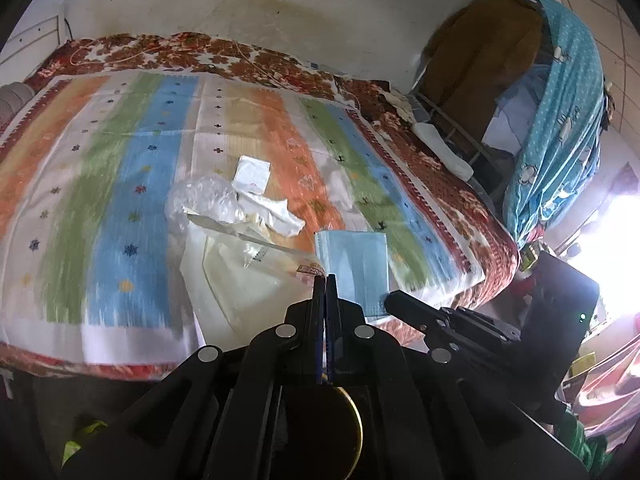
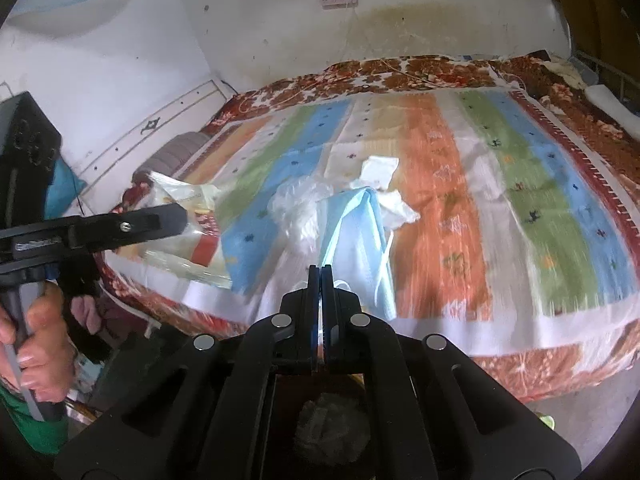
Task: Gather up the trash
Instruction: 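Carry the paper packet in the left gripper over the bin while the right carries the mask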
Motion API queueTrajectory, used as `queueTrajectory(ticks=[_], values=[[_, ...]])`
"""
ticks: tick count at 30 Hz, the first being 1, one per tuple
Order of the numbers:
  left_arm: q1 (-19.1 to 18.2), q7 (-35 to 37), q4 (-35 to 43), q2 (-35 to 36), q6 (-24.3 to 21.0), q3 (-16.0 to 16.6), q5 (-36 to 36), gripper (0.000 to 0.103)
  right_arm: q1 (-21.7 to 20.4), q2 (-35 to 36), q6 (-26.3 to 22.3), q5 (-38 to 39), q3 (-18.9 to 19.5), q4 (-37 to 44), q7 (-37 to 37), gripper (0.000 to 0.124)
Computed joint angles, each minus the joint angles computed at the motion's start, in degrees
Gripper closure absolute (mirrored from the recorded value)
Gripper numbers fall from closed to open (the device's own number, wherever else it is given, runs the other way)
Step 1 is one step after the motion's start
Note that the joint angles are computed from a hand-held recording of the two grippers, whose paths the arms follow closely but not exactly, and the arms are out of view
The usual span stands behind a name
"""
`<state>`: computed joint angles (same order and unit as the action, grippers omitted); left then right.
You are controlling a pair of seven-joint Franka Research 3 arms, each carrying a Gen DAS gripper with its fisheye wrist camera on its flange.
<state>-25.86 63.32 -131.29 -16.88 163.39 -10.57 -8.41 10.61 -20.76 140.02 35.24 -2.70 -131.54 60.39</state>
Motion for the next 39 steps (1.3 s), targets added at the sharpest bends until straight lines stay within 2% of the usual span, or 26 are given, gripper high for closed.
queueTrajectory(ticks=[2,4,6,14,18,23,33,39], values=[[0.8,-1.83,-1.82,-1.82,0.18,-1.5,2.08,0.103,0.0,-1.45,-0.35,-0.06,0.0,-1.51,0.08,0.123],[3.73,-6.32,-3.85,-4.32,0.99,-4.52,7.43,0.103,0.15,-3.19,-0.62,0.39,-0.33,-3.42,-0.47,0.123],[3.73,-8.29,-5.52,-6.22,1.22,-4.83,9.8,0.103,0.21,-4.83,-1.15,0.8,-0.75,-5.14,-0.83,0.123],[0.15,-12.16,-11.12,-11.95,1.64,-3.38,11.64,0.103,0.02,-11.99,-2.76,-1.04,-0.43,-10.59,-0.65,0.123],[-2.89,-13.98,-14.78,-14.61,3.21,-2.12,10.12,0.103,0.41,-16.33,-4.75,-2.64,0.17,-13.38,0.0,0.123],[-5.08,-17.16,-18.43,-16.37,4.31,-2.08,9.24,0.103,0.84,-19.75,-7.12,-3.73,0.67,-15.67,1.23,0.123],[-10.02,-20.24,-23.22,-15.09,5.95,0.29,6.52,0.103,0.83,-22.09,-12.16,-4.99,1.1,-18.71,3.99,0.123],[-14.19,-19.73,-24.81,-11.78,8.13,3.66,2.72,0.103,0.56,-21.75,-14.15,-6.39,2.12,-20.36,6.13,0.123]])
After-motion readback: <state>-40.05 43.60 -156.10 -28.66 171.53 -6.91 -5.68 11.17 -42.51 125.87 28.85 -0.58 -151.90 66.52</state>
